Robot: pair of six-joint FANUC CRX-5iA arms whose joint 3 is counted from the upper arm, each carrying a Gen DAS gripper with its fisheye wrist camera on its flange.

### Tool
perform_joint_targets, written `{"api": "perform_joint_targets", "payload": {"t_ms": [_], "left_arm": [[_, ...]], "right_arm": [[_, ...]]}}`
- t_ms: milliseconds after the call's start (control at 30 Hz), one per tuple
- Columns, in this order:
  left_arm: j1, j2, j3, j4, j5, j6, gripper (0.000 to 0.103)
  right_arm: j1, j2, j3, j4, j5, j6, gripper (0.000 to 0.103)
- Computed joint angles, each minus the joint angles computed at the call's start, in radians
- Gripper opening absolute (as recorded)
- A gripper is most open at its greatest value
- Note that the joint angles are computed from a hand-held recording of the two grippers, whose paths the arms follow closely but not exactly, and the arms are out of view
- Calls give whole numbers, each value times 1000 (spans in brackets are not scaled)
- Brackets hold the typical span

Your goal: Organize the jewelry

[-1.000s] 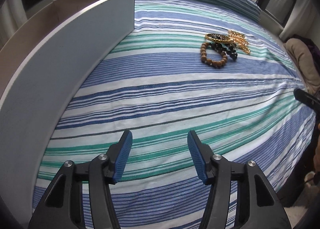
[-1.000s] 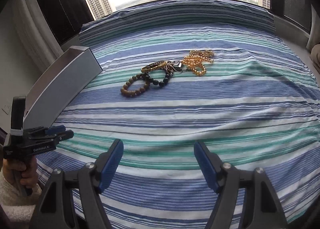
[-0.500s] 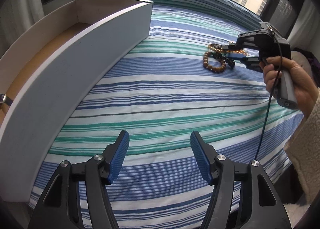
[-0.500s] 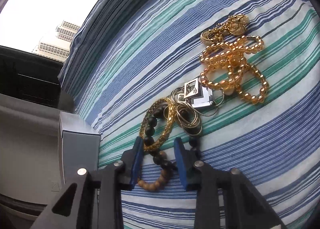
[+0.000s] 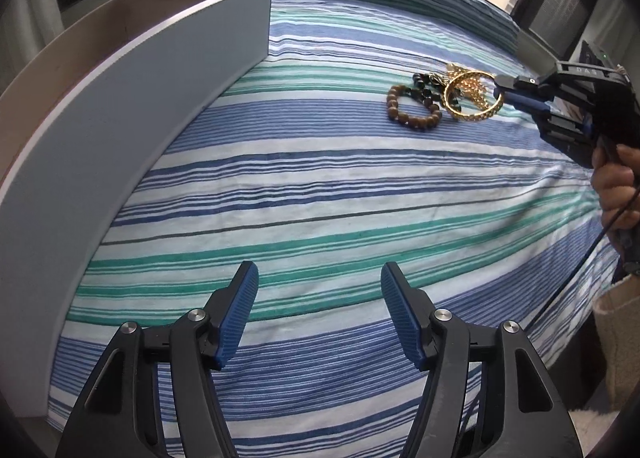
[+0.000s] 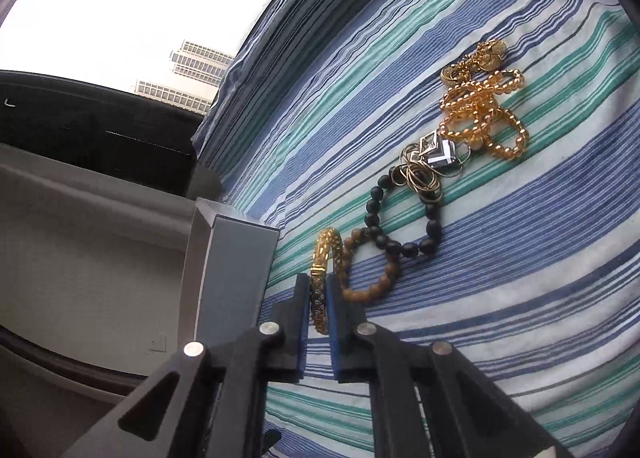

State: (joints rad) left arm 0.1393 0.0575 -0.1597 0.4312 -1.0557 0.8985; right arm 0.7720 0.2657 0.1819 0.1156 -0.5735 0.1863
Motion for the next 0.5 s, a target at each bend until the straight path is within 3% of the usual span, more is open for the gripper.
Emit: {"api": "perform_joint_targets", "payload": {"t_ms": [167, 333, 367, 400, 500], "left_arm": [[-57, 78, 75, 4, -23, 22, 66], [-108, 170, 186, 0, -44, 80, 66], [-116, 184, 207, -2, -48, 91, 66], [-124, 197, 224, 0, -50, 95, 66], [-149, 234, 274, 3, -50, 102, 66]], "right_arm": [[22, -75, -106, -8, -80, -25, 8], [52, -105, -170, 147, -191, -130, 13], [59, -105, -171, 175, -223, -134, 23], [67, -101, -164, 204, -261, -136, 40], [109, -143, -218, 304, -337, -164, 46]]}}
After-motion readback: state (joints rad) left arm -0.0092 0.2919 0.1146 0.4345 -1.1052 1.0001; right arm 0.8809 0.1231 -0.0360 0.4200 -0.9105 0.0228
